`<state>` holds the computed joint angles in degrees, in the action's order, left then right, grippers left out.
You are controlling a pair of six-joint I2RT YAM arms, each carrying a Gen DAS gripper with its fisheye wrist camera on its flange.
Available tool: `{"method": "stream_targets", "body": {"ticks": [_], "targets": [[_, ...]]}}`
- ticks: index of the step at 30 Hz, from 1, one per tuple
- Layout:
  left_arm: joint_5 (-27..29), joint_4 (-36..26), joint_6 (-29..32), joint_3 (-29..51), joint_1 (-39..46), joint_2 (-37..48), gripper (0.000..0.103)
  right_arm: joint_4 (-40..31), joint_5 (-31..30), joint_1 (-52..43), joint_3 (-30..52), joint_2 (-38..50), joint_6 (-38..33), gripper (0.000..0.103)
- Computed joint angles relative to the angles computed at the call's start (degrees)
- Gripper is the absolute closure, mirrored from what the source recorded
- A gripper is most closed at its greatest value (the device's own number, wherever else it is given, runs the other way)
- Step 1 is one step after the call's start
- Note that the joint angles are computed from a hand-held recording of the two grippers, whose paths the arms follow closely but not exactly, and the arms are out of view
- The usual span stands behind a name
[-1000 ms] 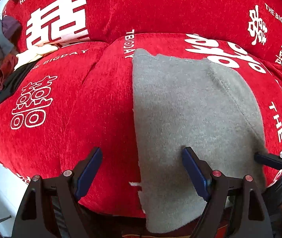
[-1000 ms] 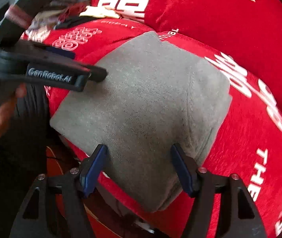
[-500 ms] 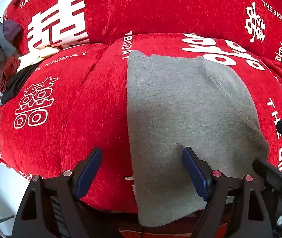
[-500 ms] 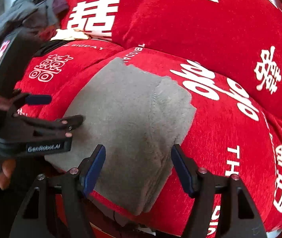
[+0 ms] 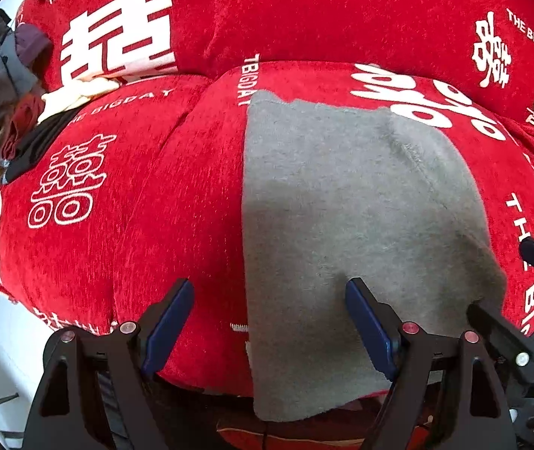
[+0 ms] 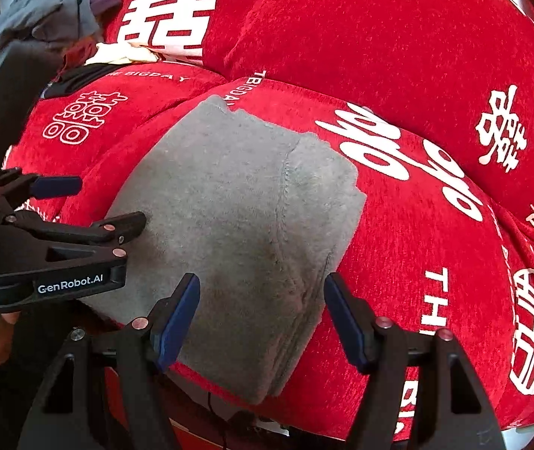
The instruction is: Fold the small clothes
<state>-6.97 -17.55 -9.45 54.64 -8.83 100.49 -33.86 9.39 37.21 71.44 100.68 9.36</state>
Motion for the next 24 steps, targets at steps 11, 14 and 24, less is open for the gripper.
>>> {"method": "stream_targets", "body": {"ticks": [11,14,24], "targets": [[1.03,-0.82,0.24,0.80,0.15,0.28,0.019,-1.27,1.15,0.93,1.20,0.49,-0.36,0.031],[1.36,-0.79,0.21,0.90,0.29,0.29,0.019,-1.61,1.11,1.00,1.67,0.75,-0.44,0.031],[3.21,-0.50,0.49,1.33,1.41,1.27,0.019,-3.16,1.12,1.01,3.87,2.59,-0.41,0.031]]}}
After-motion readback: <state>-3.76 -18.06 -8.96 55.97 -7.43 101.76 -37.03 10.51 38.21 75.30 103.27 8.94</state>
